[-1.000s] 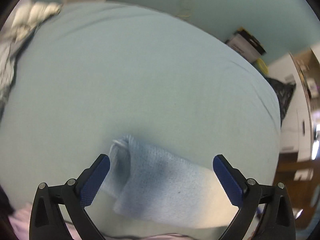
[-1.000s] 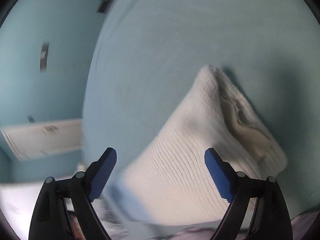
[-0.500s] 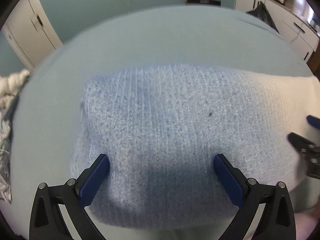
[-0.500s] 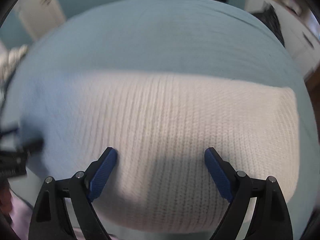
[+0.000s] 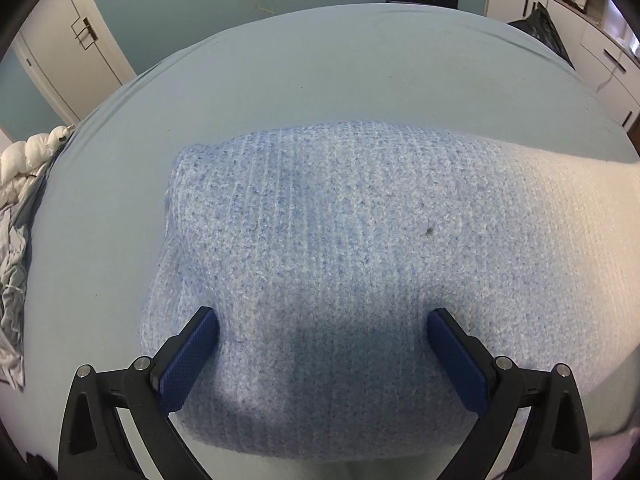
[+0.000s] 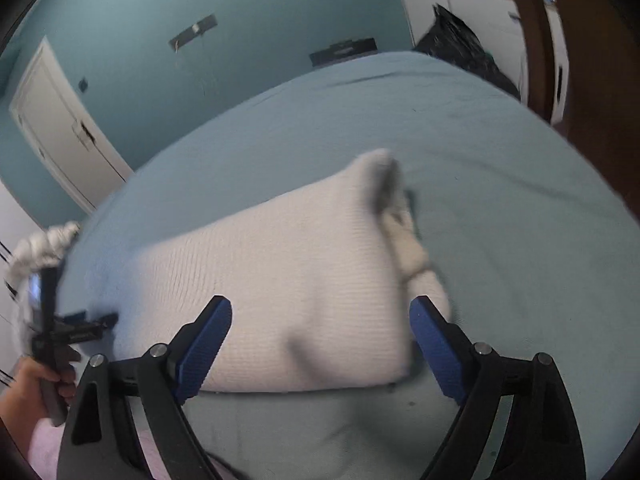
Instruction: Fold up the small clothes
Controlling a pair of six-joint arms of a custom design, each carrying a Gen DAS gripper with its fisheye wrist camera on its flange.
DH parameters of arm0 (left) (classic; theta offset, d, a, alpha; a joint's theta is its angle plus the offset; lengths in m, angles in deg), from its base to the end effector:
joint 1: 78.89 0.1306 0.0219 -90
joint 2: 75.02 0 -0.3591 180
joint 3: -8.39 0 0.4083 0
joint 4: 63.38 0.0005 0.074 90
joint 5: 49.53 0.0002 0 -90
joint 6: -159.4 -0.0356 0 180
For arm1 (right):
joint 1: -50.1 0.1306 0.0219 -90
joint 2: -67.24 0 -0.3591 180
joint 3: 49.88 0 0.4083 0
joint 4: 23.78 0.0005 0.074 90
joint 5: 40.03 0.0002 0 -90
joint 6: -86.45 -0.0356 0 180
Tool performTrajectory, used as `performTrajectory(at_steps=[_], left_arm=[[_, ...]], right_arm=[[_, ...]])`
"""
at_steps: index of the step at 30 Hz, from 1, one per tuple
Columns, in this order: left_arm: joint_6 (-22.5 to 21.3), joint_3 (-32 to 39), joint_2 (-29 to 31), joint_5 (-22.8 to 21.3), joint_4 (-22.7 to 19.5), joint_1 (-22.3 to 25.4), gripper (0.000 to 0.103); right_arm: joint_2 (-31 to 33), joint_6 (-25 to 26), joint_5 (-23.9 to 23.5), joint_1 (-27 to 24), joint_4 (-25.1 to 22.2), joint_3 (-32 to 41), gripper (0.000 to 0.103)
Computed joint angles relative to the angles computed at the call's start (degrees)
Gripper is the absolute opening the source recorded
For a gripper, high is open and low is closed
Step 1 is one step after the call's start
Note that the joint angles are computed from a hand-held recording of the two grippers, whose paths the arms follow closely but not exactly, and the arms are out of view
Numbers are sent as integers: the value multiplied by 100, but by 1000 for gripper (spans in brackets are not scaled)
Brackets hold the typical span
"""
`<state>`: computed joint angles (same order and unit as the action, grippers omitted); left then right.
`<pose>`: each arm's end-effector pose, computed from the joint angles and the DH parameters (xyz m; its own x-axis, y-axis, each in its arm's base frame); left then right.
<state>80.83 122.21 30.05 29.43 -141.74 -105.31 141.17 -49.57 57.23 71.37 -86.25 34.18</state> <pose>0.5013 -0.2420 0.4373 -0.8975 0.2287 -0.3771 0.2031 0.9733 0.1069 0.3662 0.1372 0.4608 -0.7195 0.4859 -0.4963 0.3309 0.8680 0.3702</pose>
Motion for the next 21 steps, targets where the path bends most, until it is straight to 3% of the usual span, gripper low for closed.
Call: performTrajectory(at_steps=[3, 5, 8, 9, 10, 11, 12, 13, 14, 16, 17, 19, 21], left_arm=[[41, -22, -34, -27, -21, -52, 103], [51, -64, -83, -30, -33, -64, 103], [40, -58, -70, -38, -10, -66, 103], [43, -36, -43, -29, -3, -65, 103], [51, -33, -44, -25, -7, -66, 103], [46, -21, -30, -27, -6, -64, 103], [51, -11, -25, -28, -18, -65, 103], [71, 3, -17, -21, -43, -66, 103], [100, 51, 12, -12, -93, -63, 103], [184, 193, 104, -24, -254, -63, 103], [185, 234, 128, -32, -305, -62, 103], [120, 280, 149, -64, -351, -76, 103], [75, 282, 139, -54, -356, -71, 103]], right_arm=[[-42, -435, -759, -451, 352, -334, 48], [93, -472, -1038, -588, 541, -340, 41], [378, -553, -692, -101, 536, 1, 35], [590, -499, -606, -19, 382, 215, 35], [1075, -364, -699, -257, 109, 711, 35], [1571, -208, -840, -375, 123, 1130, 35], [1747, -406, -924, -392, -5, 1260, 26], [1765, -703, -935, -422, 155, 1238, 19], [1511, -1119, -1012, -438, 604, 965, 15], [864, -1809, -652, -224, 1527, 320, 14], [697, -2062, -351, -11, 1627, 214, 13], [838, -2317, 569, 463, 1149, 494, 13], [989, -2750, 1193, 698, 718, 596, 13]])
